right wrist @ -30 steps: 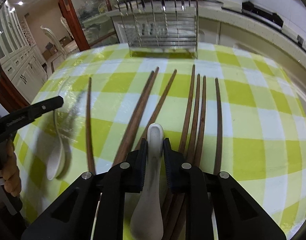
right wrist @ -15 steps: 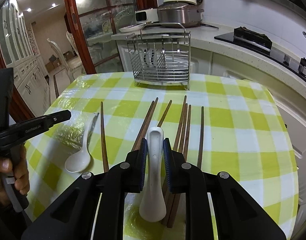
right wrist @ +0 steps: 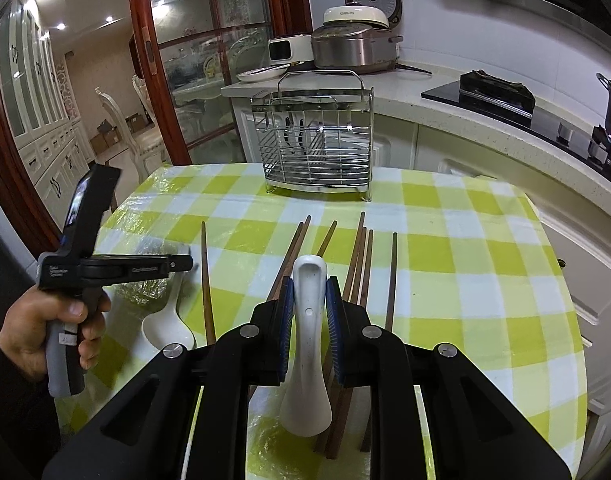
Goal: Organize utensils
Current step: 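Lift the white spoon with the left tool while the right tool lifts its spoon, then carry both spoons into the wire rack and open both tools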
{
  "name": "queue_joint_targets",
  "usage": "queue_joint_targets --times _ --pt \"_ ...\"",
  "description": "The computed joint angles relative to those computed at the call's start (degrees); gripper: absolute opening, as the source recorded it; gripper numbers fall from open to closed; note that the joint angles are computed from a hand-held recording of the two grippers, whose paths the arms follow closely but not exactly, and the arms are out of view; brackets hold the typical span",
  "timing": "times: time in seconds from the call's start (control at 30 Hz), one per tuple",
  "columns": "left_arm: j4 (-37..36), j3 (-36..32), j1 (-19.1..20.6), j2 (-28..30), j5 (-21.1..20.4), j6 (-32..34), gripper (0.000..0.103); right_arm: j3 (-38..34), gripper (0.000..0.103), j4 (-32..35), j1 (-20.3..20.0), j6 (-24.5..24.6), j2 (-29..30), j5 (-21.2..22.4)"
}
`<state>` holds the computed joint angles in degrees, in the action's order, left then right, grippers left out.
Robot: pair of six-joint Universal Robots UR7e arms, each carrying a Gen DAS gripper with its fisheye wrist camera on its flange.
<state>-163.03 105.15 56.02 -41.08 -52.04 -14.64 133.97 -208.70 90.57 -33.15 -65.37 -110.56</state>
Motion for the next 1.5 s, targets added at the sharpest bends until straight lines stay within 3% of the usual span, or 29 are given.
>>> queue_joint_targets --times 0.03,0.1,0.23,0.63,0.9,1.3,1.5 --pt "0.35 -0.36 -0.03 0.30 0.07 0.00 0.033 0.06 0.018 -0.45 0.03 -0.21 0.06 -0.08" --pt "0.72 -0.86 0.14 0.60 -0.34 0.05 0.016 0.10 0.018 -0.80 0.02 -0.36 0.03 -0.03" --pt "-0.12 -0.07 -0.43 0.38 0.75 0.08 0.012 -0.08 0.019 -0.95 -0.02 -0.47 0.18 -0.03" --pt "-11.38 8.69 -7.94 -4.23 10.14 1.96 0.010 -1.28 0.018 -1.63 0.53 -1.05 0.82 -0.33" --pt "-19.62 12.03 -13.49 -4.19 17.57 5.64 0.008 -1.67 0.018 -2.04 0.67 -1.11 0.31 -0.58" --pt "-22.98 11.61 -15.17 -3.85 17.20 7.85 0.004 -2.72 0.018 -3.48 1.31 -1.93 0.60 -0.60" --pt "-23.06 8.11 -15.67 -3.09 15.79 10.83 0.004 -6.42 0.018 -0.31 2.58 -1.51 -0.20 -0.29"
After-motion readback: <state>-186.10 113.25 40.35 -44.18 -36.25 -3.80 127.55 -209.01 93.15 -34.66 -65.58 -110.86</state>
